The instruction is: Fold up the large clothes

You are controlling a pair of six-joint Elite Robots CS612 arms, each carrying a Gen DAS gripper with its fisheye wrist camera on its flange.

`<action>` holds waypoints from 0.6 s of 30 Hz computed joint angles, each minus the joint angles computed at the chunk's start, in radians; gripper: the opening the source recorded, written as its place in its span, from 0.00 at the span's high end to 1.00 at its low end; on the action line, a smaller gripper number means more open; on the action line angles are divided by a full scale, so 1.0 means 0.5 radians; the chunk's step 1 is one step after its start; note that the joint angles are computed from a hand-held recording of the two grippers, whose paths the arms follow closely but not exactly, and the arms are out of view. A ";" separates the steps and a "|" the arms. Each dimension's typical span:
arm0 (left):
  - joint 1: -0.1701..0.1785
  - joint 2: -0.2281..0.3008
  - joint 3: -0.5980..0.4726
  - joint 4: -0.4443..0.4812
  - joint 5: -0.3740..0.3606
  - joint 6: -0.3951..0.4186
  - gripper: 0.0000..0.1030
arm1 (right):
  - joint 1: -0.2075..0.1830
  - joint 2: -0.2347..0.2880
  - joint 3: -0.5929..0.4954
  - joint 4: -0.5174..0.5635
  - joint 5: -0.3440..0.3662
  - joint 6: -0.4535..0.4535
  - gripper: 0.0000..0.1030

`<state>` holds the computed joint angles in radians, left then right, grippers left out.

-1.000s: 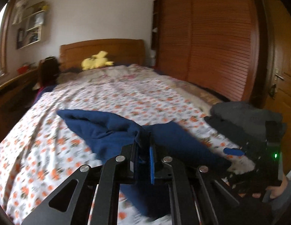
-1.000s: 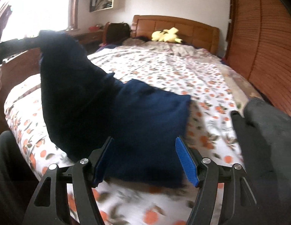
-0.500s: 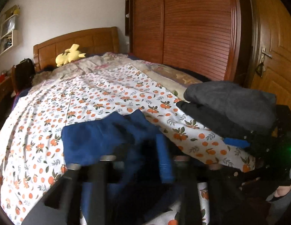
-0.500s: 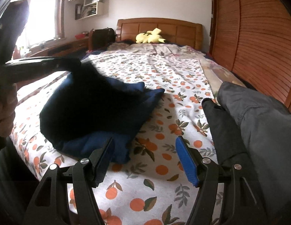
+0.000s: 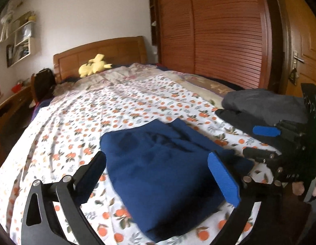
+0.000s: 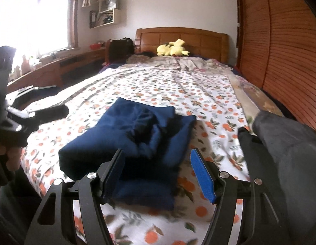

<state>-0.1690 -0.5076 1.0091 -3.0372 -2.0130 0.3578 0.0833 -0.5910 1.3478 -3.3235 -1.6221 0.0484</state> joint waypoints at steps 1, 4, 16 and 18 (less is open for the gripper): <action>0.007 0.008 -0.010 0.009 0.010 -0.004 0.03 | 0.005 0.016 -0.033 0.022 0.012 -0.001 0.37; 0.035 0.037 -0.049 0.050 0.033 -0.018 0.03 | 0.011 0.058 -0.112 0.080 0.063 0.023 0.37; 0.105 0.127 -0.160 0.182 0.012 -0.037 0.03 | 0.010 0.132 -0.251 0.340 0.236 0.092 0.65; 0.110 0.138 -0.171 0.194 0.004 -0.042 0.03 | 0.019 0.131 -0.258 0.363 0.214 0.049 0.77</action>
